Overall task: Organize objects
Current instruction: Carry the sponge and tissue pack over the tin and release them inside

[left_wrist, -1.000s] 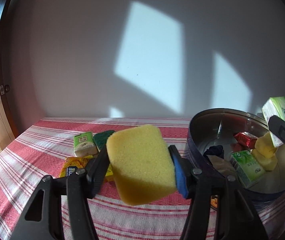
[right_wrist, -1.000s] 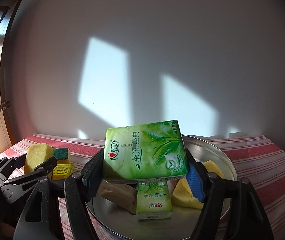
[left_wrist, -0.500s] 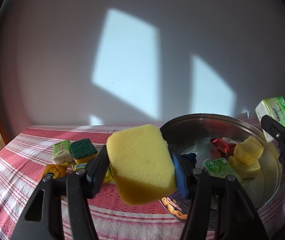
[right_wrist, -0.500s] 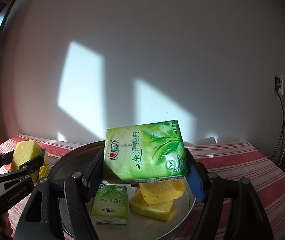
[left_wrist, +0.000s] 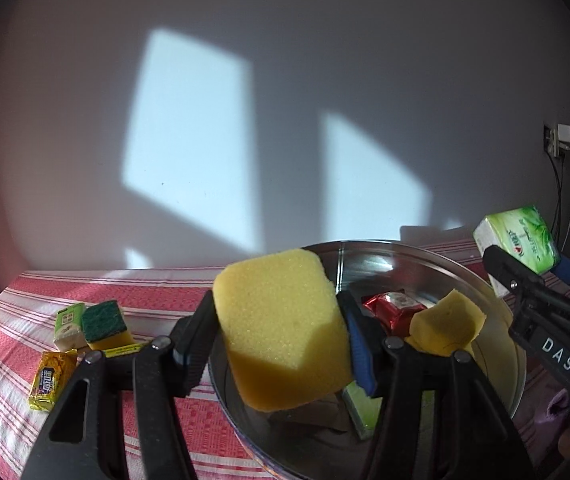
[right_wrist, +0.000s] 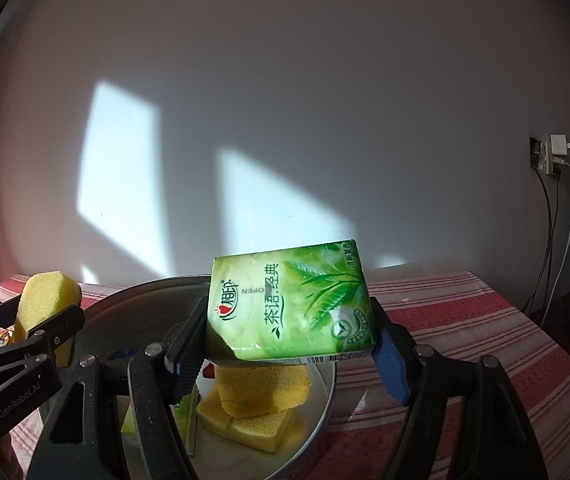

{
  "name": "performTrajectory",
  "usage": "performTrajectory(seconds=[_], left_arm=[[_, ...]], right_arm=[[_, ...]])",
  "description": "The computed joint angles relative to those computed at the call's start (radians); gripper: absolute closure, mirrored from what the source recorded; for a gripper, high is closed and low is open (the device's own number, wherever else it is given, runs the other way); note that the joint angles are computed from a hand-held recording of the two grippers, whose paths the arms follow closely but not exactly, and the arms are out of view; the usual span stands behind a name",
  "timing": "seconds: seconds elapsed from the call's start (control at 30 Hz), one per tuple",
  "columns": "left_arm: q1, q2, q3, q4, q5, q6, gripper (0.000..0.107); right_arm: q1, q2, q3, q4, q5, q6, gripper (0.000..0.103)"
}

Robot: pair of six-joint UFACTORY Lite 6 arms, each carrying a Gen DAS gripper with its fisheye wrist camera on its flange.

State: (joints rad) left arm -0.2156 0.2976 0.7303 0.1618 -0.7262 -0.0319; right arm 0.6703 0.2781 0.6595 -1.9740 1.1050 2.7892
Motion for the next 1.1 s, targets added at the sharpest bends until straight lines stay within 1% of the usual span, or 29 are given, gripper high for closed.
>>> performTrajectory(seconds=[0.13, 0.3, 0.47, 0.6, 0.73, 0.9, 1.1], left_arm=[[-0.046, 0.041, 0.051, -0.051, 0.041, 0.032, 0.049], [-0.079, 0.085, 0.092, -0.103, 0.084, 0.065, 0.049], [-0.090, 0.109, 0.157, -0.159, 0.169, 0.100, 0.049], [-0.088, 0.124, 0.176, -0.205, 0.190, 0.139, 0.049], [-0.080, 0.148, 0.207, -0.230, 0.224, 0.161, 0.049], [-0.083, 0.169, 0.232, -0.280, 0.251, 0.206, 0.049], [-0.089, 0.174, 0.242, -0.355, 0.267, 0.274, 0.049]], right_arm=[[-0.032, 0.014, 0.017, -0.010, -0.022, -0.012, 0.029], [-0.069, 0.044, 0.059, -0.036, -0.078, -0.031, 0.029], [-0.087, 0.063, 0.089, -0.047, -0.125, -0.038, 0.029], [-0.093, 0.074, 0.099, -0.044, -0.141, -0.044, 0.029], [-0.114, 0.092, 0.118, -0.075, -0.179, -0.033, 0.029], [-0.118, 0.059, 0.064, -0.101, -0.203, -0.019, 0.029], [-0.130, 0.093, 0.102, -0.113, -0.232, -0.026, 0.029]])
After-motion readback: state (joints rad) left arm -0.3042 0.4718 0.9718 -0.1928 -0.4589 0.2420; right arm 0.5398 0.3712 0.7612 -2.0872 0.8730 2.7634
